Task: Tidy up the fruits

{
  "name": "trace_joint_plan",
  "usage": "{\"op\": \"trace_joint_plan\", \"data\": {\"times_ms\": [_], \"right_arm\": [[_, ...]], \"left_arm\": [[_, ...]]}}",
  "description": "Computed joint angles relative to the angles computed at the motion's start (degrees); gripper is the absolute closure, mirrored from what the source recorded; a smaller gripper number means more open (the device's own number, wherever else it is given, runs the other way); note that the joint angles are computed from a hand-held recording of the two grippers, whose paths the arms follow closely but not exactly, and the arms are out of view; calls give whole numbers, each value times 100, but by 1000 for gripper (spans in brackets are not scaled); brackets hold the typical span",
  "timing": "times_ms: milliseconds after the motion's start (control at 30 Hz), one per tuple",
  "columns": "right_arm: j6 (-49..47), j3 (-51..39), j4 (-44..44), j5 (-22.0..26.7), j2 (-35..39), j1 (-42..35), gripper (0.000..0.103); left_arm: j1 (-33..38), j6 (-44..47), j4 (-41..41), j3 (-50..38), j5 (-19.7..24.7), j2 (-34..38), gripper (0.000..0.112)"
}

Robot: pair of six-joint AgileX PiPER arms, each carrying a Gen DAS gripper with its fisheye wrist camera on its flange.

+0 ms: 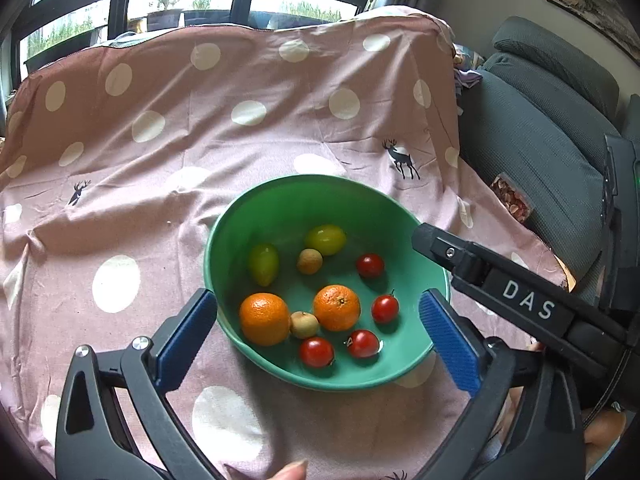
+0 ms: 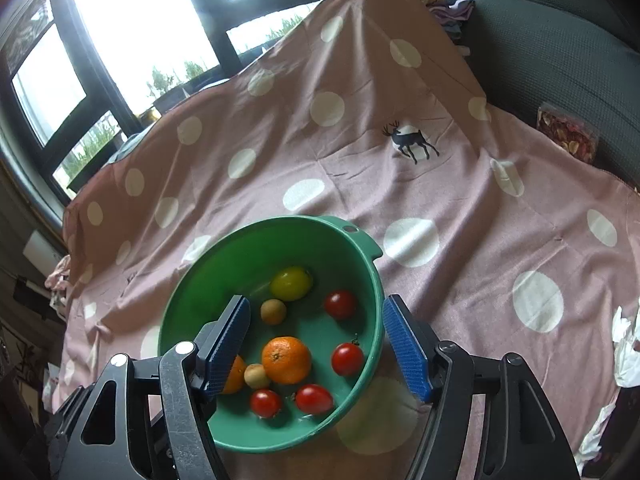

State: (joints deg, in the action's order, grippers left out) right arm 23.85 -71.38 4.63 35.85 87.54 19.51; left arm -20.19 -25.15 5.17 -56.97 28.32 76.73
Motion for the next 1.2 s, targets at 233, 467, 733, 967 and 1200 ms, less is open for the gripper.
{"op": "trace_joint_plan", "data": {"times_ms": [233, 467, 733, 967, 1200], "right_arm": [[102, 5, -198, -104, -117, 113, 28], [193, -12, -286, -92, -114, 160, 27], [260, -31, -326, -27, -84, 152, 27], [351, -55, -412, 16, -67, 168, 27], [475, -79, -551, 62, -43, 216, 27]], "left_arm": [[294, -10, -43, 139, 44, -249, 10], [356, -153, 91, 213, 78, -327, 10], [464, 77, -135, 272, 49, -336, 10], [503, 212, -309, 312, 16, -371, 10], [512, 214, -320, 319, 38, -374, 10]]}}
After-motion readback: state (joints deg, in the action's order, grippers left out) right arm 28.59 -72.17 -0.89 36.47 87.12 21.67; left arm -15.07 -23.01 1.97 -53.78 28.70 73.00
